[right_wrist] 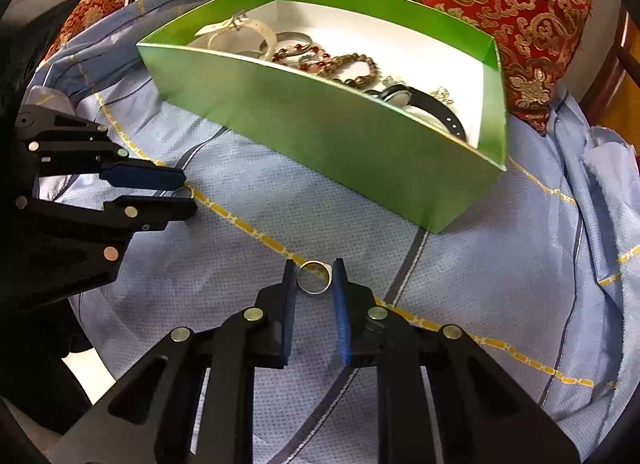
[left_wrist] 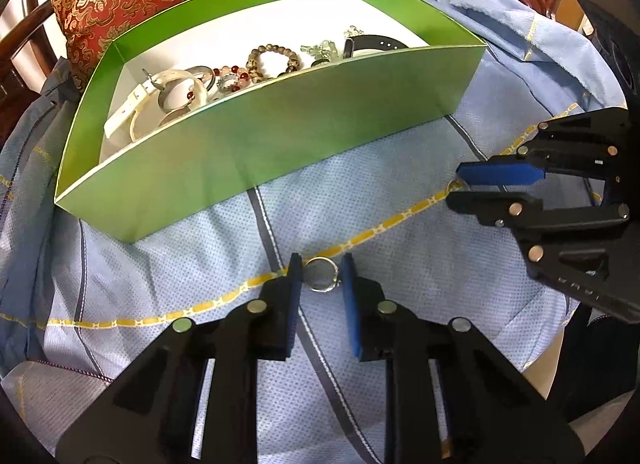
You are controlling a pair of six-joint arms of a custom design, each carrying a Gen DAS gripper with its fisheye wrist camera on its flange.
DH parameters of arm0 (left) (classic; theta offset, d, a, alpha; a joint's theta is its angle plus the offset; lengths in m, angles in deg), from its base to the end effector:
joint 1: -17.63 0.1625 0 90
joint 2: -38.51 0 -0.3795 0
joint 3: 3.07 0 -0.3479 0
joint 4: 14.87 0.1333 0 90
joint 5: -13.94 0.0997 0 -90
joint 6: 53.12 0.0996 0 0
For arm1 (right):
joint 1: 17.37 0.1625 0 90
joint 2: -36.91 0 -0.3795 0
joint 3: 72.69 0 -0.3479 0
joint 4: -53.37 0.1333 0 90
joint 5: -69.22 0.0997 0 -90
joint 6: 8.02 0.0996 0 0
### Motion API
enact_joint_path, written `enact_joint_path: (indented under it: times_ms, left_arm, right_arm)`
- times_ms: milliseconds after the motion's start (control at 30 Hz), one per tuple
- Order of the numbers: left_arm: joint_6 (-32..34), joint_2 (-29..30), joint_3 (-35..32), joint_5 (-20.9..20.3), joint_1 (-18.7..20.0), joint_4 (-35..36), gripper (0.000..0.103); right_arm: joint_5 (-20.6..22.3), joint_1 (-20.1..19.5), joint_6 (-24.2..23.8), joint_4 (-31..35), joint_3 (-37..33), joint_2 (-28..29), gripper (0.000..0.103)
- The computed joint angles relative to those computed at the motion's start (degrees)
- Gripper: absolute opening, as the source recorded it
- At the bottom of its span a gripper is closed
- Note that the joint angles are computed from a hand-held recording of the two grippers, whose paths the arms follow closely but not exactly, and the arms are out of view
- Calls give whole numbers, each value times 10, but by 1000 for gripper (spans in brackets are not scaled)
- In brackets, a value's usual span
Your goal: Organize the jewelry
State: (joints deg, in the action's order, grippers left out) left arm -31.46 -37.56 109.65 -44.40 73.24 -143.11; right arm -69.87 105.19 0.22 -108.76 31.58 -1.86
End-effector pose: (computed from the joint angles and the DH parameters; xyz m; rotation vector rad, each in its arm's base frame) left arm -0.1137 -0.4947 0.2412 1.2093 2.2937 -0.1173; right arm 0.3431 -0.4296 0.0303 0.4305 -2.2902 0.4973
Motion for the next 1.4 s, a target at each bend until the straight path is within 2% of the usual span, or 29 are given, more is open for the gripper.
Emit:
enact_joint_path:
  times_ms: [200, 300, 400, 467, 533, 600, 800, 1000, 1233, 1400]
  left_arm:
    - [-1, 1, -1, 1, 0, -1, 20]
    - [-9, 2, -5, 8, 2, -5, 20]
    - [-38, 7, -16, 21, 8, -3, 21]
    - [-50, 7, -25, 22, 13, 3, 21]
    - [-45, 4, -27, 13, 16, 8, 28]
    - [-36, 0, -26, 2, 15, 14, 41]
    - [-36, 3, -21, 10, 11, 20, 47]
    - [-60, 9, -30, 21, 17, 16, 47]
    - [-55, 10, -24, 28, 15, 6, 47]
    - [-48, 10, -20, 28, 12, -1, 37]
  right_arm:
    - [-1, 1, 0, -7, 3, -3, 18]
    - [-16, -1, 15, 4, -1, 1, 19]
    - [-21, -7, 34, 10, 3, -5, 33]
    - [-7, -10, 35, 16, 9, -16, 40]
    - [10, -11, 28, 20, 13, -21, 42]
    - [16, -10, 25, 26, 10, -17, 42]
    - [13, -6, 5, 12, 2, 0, 42]
    - [24, -7, -6, -6, 8, -1, 42]
    - [12, -6, -4, -3, 5, 1, 42]
    - [3, -4, -6, -9, 3, 5, 42]
